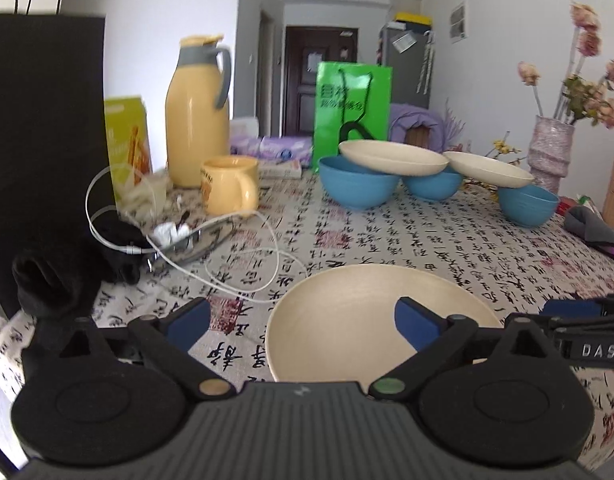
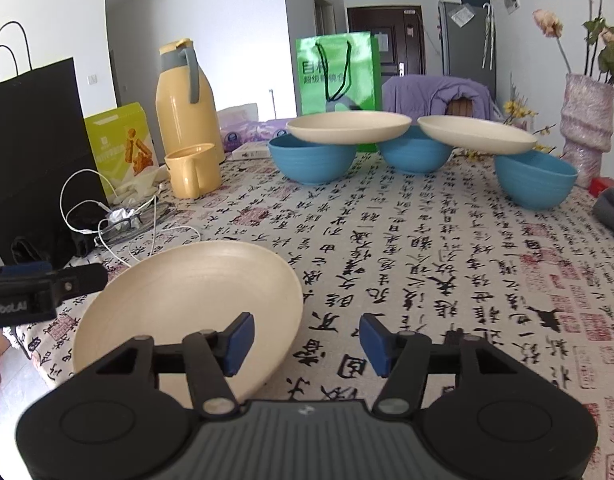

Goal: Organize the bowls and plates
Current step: 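Lift the cream plate off the bowl and carry it back with both grippers, then lower the cream plate onto the tablecloth and open both grippers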

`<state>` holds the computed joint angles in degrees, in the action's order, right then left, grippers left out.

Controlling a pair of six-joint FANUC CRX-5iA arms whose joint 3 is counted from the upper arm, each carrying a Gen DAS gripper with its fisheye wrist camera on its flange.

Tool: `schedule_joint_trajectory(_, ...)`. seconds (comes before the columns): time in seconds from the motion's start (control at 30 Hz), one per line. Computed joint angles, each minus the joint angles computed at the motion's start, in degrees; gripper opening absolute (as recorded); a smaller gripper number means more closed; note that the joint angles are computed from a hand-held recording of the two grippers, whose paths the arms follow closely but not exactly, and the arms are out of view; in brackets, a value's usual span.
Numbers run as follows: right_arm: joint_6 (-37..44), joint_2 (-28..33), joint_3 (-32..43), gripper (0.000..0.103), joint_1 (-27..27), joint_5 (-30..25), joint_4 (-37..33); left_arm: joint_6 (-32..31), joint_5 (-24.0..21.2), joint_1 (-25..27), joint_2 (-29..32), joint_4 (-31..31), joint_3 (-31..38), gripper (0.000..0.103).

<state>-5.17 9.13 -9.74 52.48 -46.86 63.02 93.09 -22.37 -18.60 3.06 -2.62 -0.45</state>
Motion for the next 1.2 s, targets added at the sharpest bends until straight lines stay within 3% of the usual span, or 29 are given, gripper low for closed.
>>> schedule_joint_trajectory(0.13,-4.12,-3.06,-4.26,0.073,2.22,-2.85,4.16,2.43,1.64,-1.87,-2.82,-5.08,-1.99,0.103)
schedule_joint_trajectory(0.33,-9.10,-7.14,-10.36,0.087,6.38,-8.34,9.11,-8.07,8.69,-2.99,-7.57,5.81,-11.25,0.103)
schedule_joint_trajectory(0.47,-11.40,-9.65,-13.66,0.087,8.66,-11.39,10.43,-17.13,12.52,-4.63,-9.26,14.41,-16.40,0.103)
schedule_joint_trajectory(0.67,-12.87,-12.50,-16.66,0.090,12.01,-16.08,9.05,-21.49,13.59,-6.78,-9.83,19.83,-18.65,0.103)
schedule_joint_trajectory(0.97,-16.72,-15.34,-19.92,0.090,13.52,-20.11,8.12,-15.58,12.31,-8.12,-8.98,13.26,-15.99,0.103)
schedule_joint_trajectory(1.2,-17.48,-16.49,-20.96,0.090,12.57,-21.06,7.58,-19.54,12.34,-9.20,-5.98,17.47,-13.97,0.103)
